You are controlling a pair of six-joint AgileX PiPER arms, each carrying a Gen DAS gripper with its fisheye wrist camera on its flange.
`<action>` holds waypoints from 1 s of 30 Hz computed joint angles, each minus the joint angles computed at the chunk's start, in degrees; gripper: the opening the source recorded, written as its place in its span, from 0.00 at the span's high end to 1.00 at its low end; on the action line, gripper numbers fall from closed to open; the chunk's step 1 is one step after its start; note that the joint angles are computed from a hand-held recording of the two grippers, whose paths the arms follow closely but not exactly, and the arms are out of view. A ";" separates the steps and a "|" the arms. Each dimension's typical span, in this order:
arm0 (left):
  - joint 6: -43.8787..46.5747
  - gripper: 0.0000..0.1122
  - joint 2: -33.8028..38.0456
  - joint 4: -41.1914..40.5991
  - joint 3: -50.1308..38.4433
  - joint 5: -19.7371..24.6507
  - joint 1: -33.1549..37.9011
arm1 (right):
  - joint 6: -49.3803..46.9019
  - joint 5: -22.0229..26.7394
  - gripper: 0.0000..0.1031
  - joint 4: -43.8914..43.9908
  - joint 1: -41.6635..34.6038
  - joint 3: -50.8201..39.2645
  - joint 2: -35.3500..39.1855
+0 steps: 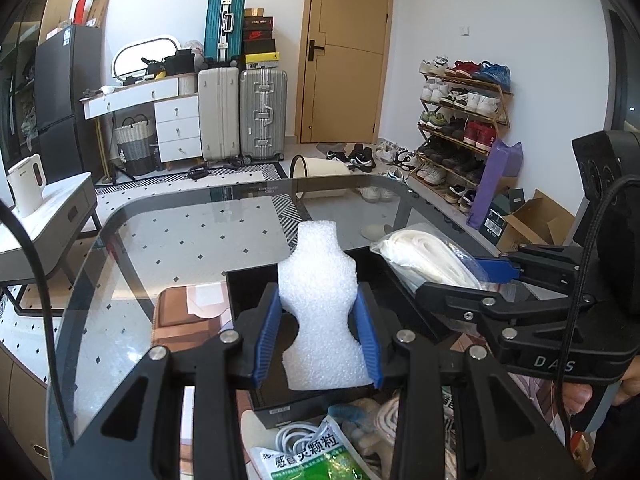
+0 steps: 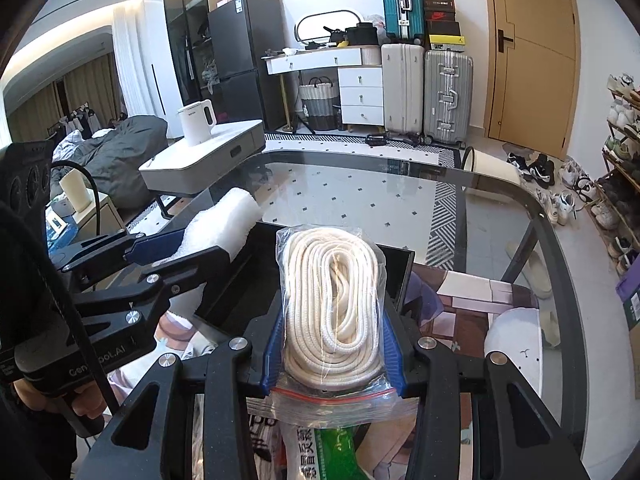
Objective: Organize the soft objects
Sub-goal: 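Lift the foam and rope bag and carry both over the black box, then lower the foam and rope bag into the box and open both grippers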
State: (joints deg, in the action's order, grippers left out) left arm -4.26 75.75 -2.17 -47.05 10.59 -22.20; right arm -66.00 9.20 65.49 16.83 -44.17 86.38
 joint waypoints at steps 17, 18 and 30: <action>3.10 0.68 7.43 -1.94 -2.23 -1.59 0.19 | 21.14 -1.76 0.59 -24.66 1.50 -7.90 10.98; 2.96 0.68 7.87 -1.71 -2.48 -1.50 0.25 | 20.84 -1.45 0.59 -24.54 1.34 -8.40 11.42; -1.77 0.68 9.95 4.13 -2.73 -1.66 0.22 | 31.63 0.66 0.59 -38.74 1.59 -12.92 16.03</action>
